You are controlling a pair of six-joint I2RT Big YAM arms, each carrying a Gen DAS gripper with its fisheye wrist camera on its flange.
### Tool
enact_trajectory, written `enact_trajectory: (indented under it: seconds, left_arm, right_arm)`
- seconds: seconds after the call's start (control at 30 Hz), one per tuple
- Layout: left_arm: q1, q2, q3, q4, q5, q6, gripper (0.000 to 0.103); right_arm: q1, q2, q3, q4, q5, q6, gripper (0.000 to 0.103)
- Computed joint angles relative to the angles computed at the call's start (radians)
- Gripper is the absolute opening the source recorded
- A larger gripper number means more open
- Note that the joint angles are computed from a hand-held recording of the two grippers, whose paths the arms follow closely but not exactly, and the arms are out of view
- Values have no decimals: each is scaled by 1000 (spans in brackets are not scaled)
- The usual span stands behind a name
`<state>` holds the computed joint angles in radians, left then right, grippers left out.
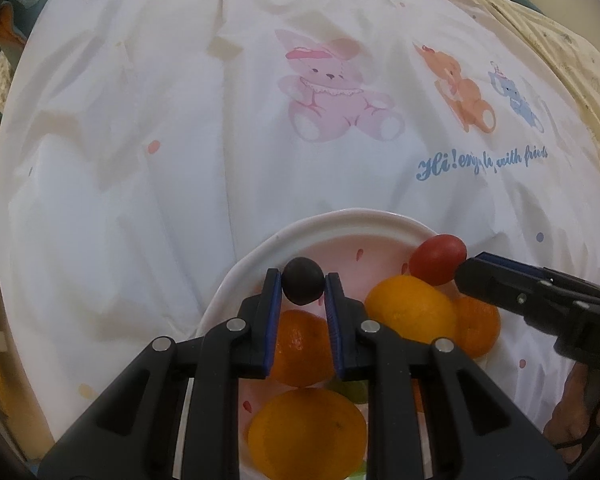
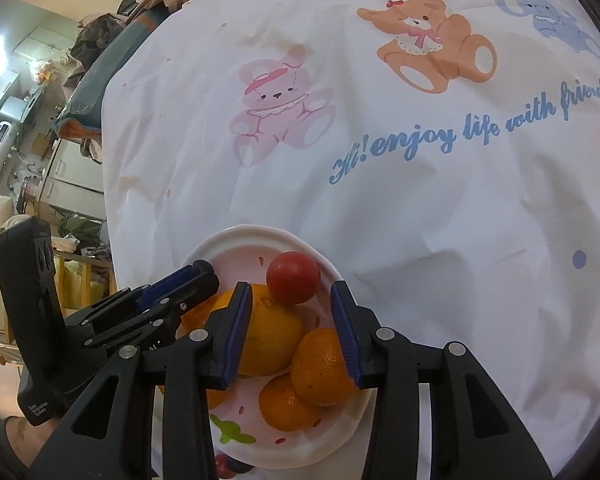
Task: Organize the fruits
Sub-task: 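Open the right tool then the left tool to drop the tomatoes onto the plate, then withdraw both open tools toward the remaining cherry tomatoes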
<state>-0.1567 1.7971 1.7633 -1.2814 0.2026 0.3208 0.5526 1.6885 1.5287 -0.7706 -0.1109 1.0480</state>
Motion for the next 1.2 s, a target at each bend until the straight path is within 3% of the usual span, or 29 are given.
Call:
enact_trajectory:
  seconds: [0.07, 0.1, 0.17, 0.37, 0.5, 0.83, 1.07, 1.2]
  left_arm:
    - [4, 0, 1, -6, 12, -4, 24]
    - [5, -2, 0, -6, 14, -5, 31]
    - [7, -12, -9, 9, 20, -5, 43]
    - [7, -42, -30, 38, 30, -1, 63]
    - [13, -59, -37, 40, 50, 2, 79]
    - [35, -119, -59, 61, 49, -1, 79]
    - [58, -212, -108, 135, 42, -18, 79]
    - [89, -255, -122, 122, 69, -22, 79]
  right_arm:
    - [0, -3, -2, -1, 7, 7, 55]
    - [0, -4, -1, -1, 10, 11, 61]
    - [0, -9, -1, -2, 17, 7, 62]
    - [-6, -47, -27, 23, 68, 21, 79]
    - [-10, -62, -40, 30, 77, 31, 80]
    - [21, -106, -34, 6, 153, 19, 80]
    - [66, -162, -45, 1, 199, 11, 80]
    - [99, -183, -50, -17, 235, 2, 80]
